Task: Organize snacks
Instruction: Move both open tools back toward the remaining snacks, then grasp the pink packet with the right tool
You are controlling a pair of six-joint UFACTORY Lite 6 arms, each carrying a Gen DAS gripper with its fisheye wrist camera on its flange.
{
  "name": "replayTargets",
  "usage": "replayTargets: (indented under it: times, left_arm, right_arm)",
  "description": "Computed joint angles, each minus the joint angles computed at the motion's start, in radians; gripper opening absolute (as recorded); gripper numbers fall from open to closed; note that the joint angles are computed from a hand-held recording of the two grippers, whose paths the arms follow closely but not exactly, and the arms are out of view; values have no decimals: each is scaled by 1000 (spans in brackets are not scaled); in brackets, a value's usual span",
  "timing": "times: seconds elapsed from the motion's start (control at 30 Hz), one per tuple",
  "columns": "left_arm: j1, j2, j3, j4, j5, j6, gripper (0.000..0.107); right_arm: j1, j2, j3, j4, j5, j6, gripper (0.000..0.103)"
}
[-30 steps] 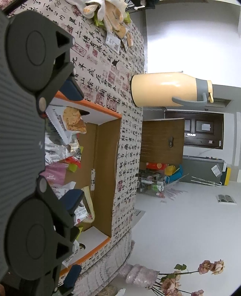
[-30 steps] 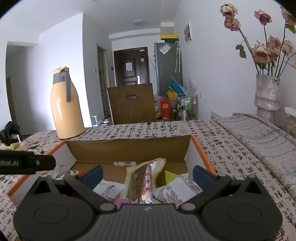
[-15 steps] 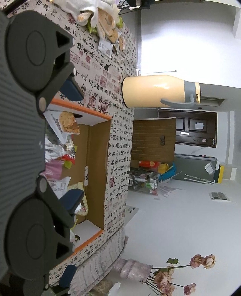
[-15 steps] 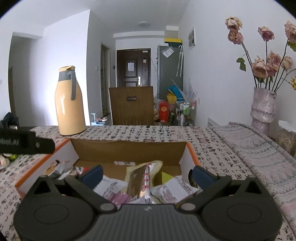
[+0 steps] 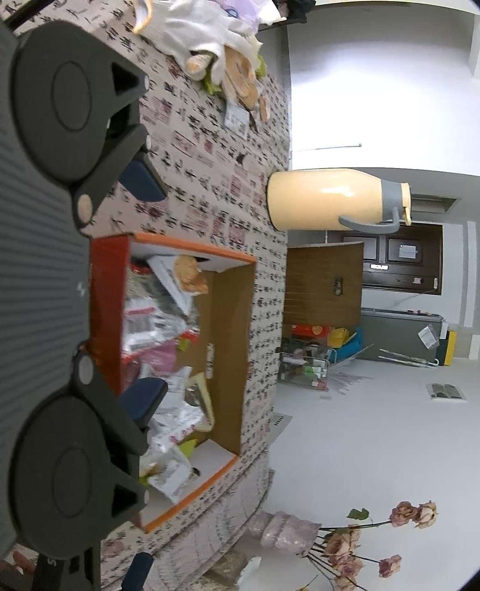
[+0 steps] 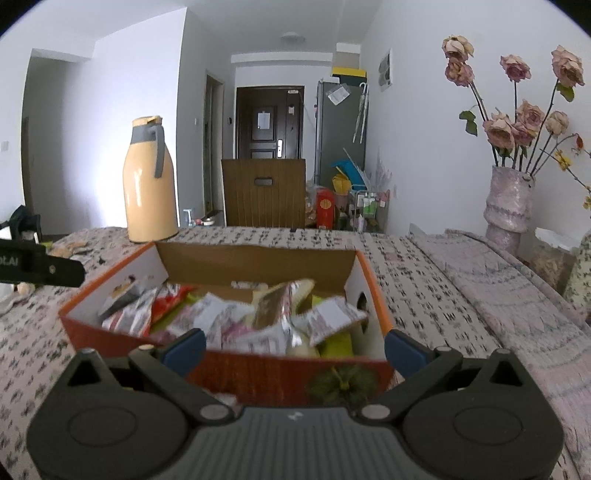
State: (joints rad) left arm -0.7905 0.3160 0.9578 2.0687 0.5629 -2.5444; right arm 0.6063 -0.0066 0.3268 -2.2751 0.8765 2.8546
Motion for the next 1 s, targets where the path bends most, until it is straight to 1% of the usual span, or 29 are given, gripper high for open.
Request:
replayTargets:
  times: [0.17,0.37,0.5,0.77,0.9,0.93,1.0]
  left_arm:
    - [-4,-51,-104,18,7,-30,103]
    - [10,-83,-198,47,0,-69,103]
    - [30,-91,-238,65,-8,-96,103]
    - [58,-95,-270,110,-29,-145,103]
    - [57,-91,-272,108,-34,-138,103]
    - [58,-90,-272,108,-36,-138,103]
    - [62,-80,-266,109,-44,-137,103]
  right_arm:
    - [74,-43,-96,69,11,26,103]
    - [90,-5,-159,76,3,80,103]
    - [2,55,-157,-13,-23,124,103]
    - [-253,153,-41,-287,-163,205,103]
    - [-304,232,39,-348,-214,239,103]
    - [-293,247,46,-326,-198,226,103]
    - [-290,253,47,-336,-188,238,103]
